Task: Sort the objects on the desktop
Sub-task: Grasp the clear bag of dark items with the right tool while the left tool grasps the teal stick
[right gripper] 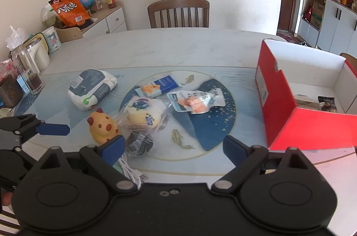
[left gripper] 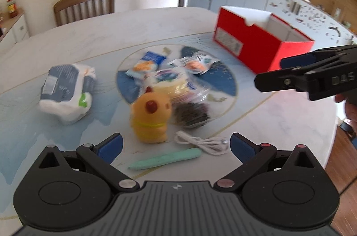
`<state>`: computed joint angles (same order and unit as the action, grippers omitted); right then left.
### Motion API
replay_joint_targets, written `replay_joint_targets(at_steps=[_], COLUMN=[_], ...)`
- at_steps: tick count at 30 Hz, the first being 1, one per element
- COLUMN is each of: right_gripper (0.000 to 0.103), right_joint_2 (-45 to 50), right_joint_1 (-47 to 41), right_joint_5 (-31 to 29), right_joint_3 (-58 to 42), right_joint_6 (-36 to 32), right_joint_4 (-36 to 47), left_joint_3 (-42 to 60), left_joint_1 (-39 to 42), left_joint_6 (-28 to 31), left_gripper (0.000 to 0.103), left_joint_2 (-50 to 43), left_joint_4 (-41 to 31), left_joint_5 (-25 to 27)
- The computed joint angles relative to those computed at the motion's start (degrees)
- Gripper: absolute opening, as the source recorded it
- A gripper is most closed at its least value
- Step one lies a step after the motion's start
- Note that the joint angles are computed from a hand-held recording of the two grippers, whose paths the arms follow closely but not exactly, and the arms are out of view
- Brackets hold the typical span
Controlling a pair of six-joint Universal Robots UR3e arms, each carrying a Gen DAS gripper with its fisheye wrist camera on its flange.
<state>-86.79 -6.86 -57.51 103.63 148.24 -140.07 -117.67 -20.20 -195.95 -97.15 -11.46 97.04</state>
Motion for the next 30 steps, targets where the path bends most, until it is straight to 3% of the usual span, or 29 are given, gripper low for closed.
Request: replay_joint_targets(at_steps=[2,10,25,30], right_gripper=[0.094,0.092,0.088,0.087], right_joint_2=[0.53,3.82,11.63,12.91], right_joint_1=[0.92,4.14,8.82,9.75], right_joint_5=[-0.42,-2.58,-5.01,-5.57], right_joint_3=[0.41,1.08,-2.74,-3.78], right_joint_6=[0.78,2.97,5.62,5.55], right_joint_4=[-1.07,-5.36,-8.28,-7.73], left_joint_3=[0.43,3.86,8.78,9.73], left_joint_1=[-0.40,-5.45,-10.21,-10.68], left_joint_6=[-0.10,-6.53,-14.04,-16.28], left_gripper=[0.103,0.103,0.102,0.102], left_joint_2=[-1.73,-8.95,-15.02,-15.71], left_joint_4=[0.28,0.41,-2.89,-4.09], left_joint_5=[0.54,11.23,19.47,19.45])
